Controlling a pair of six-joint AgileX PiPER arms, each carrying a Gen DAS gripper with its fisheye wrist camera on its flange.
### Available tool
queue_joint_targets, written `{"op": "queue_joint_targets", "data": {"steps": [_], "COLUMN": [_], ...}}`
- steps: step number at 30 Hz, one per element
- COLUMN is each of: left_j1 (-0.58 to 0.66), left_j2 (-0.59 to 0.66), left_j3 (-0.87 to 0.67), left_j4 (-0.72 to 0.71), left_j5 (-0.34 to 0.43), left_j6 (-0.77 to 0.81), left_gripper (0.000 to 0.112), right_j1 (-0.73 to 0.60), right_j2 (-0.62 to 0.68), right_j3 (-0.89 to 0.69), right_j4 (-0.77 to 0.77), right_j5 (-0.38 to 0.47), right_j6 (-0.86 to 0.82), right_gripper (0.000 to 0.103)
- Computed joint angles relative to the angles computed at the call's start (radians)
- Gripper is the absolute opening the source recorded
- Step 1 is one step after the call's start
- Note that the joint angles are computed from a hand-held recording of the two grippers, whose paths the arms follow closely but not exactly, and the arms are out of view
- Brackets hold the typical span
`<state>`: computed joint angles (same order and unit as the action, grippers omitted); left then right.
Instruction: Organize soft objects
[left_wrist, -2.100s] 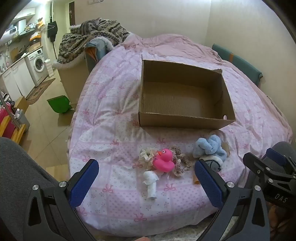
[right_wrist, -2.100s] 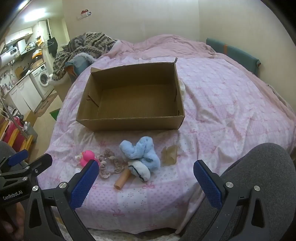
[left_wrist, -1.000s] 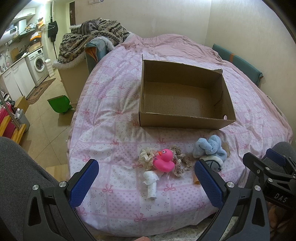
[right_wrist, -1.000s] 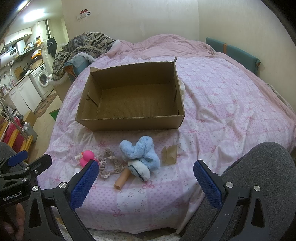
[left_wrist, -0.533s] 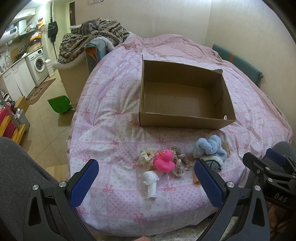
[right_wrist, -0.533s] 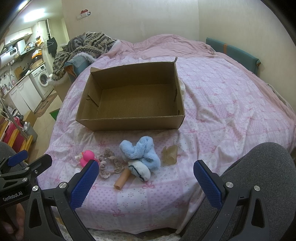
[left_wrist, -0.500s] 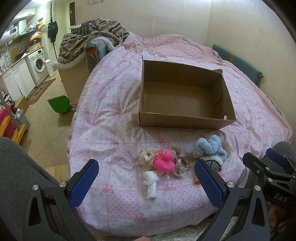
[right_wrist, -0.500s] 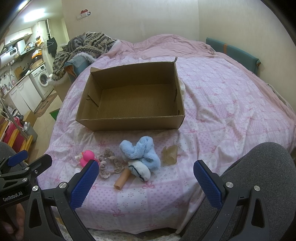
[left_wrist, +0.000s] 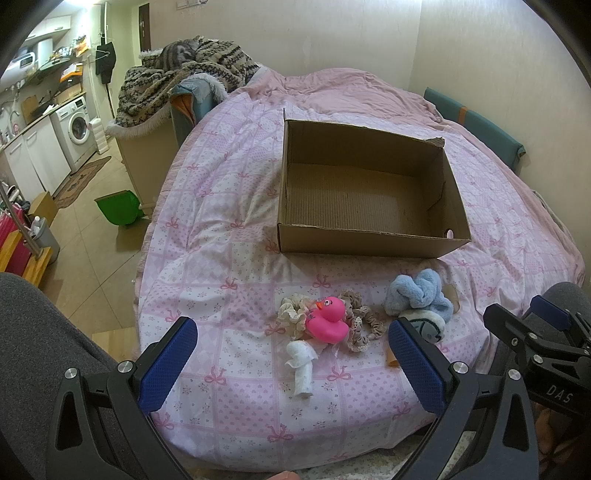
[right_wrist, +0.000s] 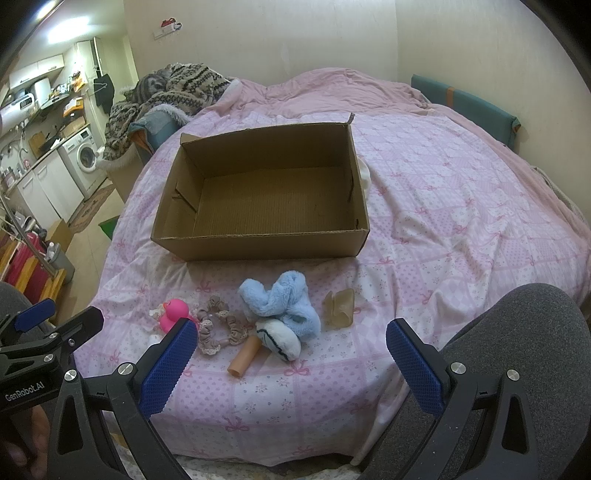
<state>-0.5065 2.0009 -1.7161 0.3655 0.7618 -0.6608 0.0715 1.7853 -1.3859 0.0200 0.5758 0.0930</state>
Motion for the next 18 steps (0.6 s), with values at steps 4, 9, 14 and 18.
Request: {"op": "queue_joint_targets", "data": {"steps": [4, 9, 14, 18], "left_j1": [0.0, 0.0, -0.003, 0.003], "left_j2": [0.0, 0.001, 0.013, 0.041], "left_j3": [0.0, -0.001, -0.02, -0.061], "left_j4": [0.0, 0.0, -0.006, -0.035], "left_j5": [0.001, 0.002, 0.018, 0.056], "left_j6": [0.0, 0.002, 0.005, 0.03], "left_gripper": [0.103, 0.103, 0.103, 0.103], "right_j1": [0.001, 0.012, 0.007, 0.004], "right_j2": [0.002, 0.033, 0.088, 0.144], "right_j3": [0.001, -0.041, -0.111, -0.189], "right_j4": [-0.001, -0.061, -0.047, -0.016], "right_j5": [-0.002, 0.04, 0.125, 0.199], "right_j6": [0.002, 0.068, 0.045, -0.001], "right_gripper": [0.103, 0.103, 0.103, 0.103]}}
